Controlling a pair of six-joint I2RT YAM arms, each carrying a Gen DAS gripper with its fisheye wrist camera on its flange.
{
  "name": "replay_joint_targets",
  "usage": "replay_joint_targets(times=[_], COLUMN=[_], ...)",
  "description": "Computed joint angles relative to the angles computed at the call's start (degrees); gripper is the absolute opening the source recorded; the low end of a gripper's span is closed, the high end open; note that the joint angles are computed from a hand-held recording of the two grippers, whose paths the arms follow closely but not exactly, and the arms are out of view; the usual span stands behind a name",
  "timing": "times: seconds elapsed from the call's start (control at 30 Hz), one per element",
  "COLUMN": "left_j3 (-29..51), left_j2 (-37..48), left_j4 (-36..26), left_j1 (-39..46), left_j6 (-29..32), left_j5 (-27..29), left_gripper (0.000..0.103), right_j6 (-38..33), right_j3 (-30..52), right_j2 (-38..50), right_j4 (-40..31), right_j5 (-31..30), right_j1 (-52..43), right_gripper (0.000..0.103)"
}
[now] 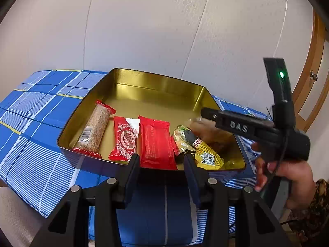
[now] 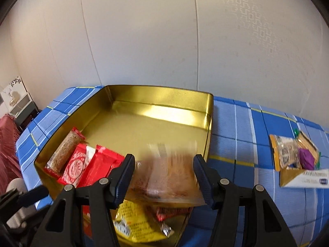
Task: Organize snacks
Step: 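Carry the clear pastry bag into the gold tray and open the right tool, then grasp the white-and-gold wrapped bar with the right tool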
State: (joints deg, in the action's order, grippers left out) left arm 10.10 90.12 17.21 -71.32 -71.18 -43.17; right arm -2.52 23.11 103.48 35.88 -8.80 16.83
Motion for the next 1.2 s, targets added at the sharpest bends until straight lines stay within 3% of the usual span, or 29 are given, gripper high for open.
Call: replay_joint_targets(times=[0.13, 0.3, 0.63, 0.93, 1.2], left_j3=[0.40, 0.49, 2.02, 5.28, 10.03], left_j2=[-0.04, 0.13, 1.74, 4.30, 8.92], left_j4=[-0.71, -0.75, -0.59, -0.26, 1.84], left_j1=[-0.38, -0.64, -2.09, -4.01, -3.79], left_j6=[-0.29, -0.70, -0.74, 1.79, 7.27], left_j5=[-0.11, -0.09, -0.16, 0.86, 5.20], left_gripper=[0.044, 0.044, 0.044, 0.044, 0.044], right_j6=[-0.72, 0.58, -5.44, -15.82, -17.11], right_j3=[1.84, -2.06, -9.82, -6.81, -1.98], right_j2=[0.80, -1.73, -5.73, 3.04, 8.10], right_j4=[-0.66, 2.53, 2.96, 0.43, -2.76], right_j5=[1.50, -1.69, -9.15, -14.84, -19.64], right_j1=[0.16, -3.85, -19.98, -41.11, -54.44], right_gripper=[0.059, 0.059, 0.060, 0.060, 0.063])
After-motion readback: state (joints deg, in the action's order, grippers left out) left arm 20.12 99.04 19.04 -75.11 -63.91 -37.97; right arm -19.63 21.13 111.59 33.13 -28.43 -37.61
